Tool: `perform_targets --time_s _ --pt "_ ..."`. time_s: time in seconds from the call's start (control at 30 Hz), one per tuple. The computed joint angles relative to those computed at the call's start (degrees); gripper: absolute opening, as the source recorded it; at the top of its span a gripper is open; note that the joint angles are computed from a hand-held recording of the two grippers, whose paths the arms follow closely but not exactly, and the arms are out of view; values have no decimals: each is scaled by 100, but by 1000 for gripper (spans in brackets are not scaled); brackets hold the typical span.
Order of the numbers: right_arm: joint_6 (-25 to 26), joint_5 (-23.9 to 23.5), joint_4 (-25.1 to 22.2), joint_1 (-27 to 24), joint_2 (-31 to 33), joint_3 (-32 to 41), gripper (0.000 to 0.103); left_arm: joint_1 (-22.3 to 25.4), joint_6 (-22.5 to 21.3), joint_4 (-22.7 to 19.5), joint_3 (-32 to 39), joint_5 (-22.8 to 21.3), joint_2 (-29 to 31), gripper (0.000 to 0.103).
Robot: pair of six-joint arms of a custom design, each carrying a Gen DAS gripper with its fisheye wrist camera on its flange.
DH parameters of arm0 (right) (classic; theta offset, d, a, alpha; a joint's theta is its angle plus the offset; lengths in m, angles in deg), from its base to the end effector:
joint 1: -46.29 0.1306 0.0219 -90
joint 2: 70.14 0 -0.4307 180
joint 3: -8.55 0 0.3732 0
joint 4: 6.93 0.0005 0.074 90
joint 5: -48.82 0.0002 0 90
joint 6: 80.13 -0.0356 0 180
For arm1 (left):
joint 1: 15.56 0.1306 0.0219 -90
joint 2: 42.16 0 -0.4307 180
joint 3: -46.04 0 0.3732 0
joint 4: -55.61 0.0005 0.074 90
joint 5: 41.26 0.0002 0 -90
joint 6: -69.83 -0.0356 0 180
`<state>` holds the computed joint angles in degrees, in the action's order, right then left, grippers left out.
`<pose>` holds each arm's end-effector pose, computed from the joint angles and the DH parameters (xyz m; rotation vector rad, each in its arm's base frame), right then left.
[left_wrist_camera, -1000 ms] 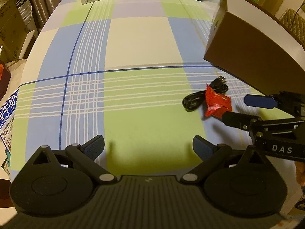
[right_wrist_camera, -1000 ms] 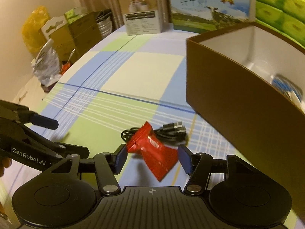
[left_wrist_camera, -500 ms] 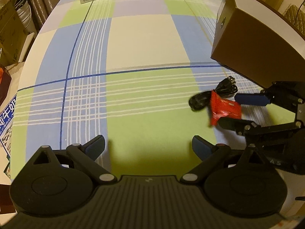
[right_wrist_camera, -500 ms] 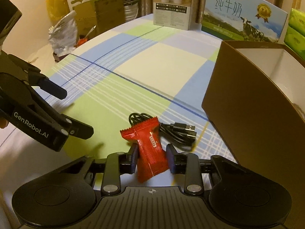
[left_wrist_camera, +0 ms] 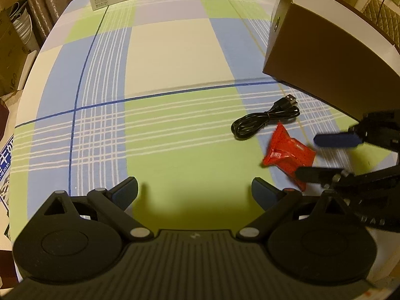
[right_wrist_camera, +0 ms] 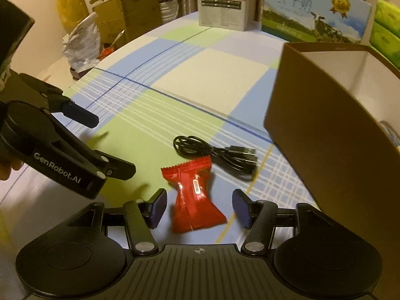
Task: Organize objects
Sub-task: 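Grasp the red candy packet with the right tool, then grasp the black cable with the left tool while the right tool holds the red packet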
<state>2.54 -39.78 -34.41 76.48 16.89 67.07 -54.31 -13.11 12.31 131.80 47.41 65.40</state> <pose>0.3366 0.1943 0.2916 -0.4985 2.5141 0.2224 0.4247 -0.3404 0.3031 0.7373 2.6234 -0.2050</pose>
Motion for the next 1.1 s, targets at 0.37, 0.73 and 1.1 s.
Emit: perform_targets --time_s 0.37,0.73,1.1 --pt "-785 89 -180 -166 -202 -206 28 -42 -64 76 28 8 -11 95" --pt "-1733 474 -620 -646 -810 -527 28 -188 -724 388 353 278 312 85" --pt "-1992 659 -529 -807 -921 -607 32 -374 -1775 426 1090 611 995 59"
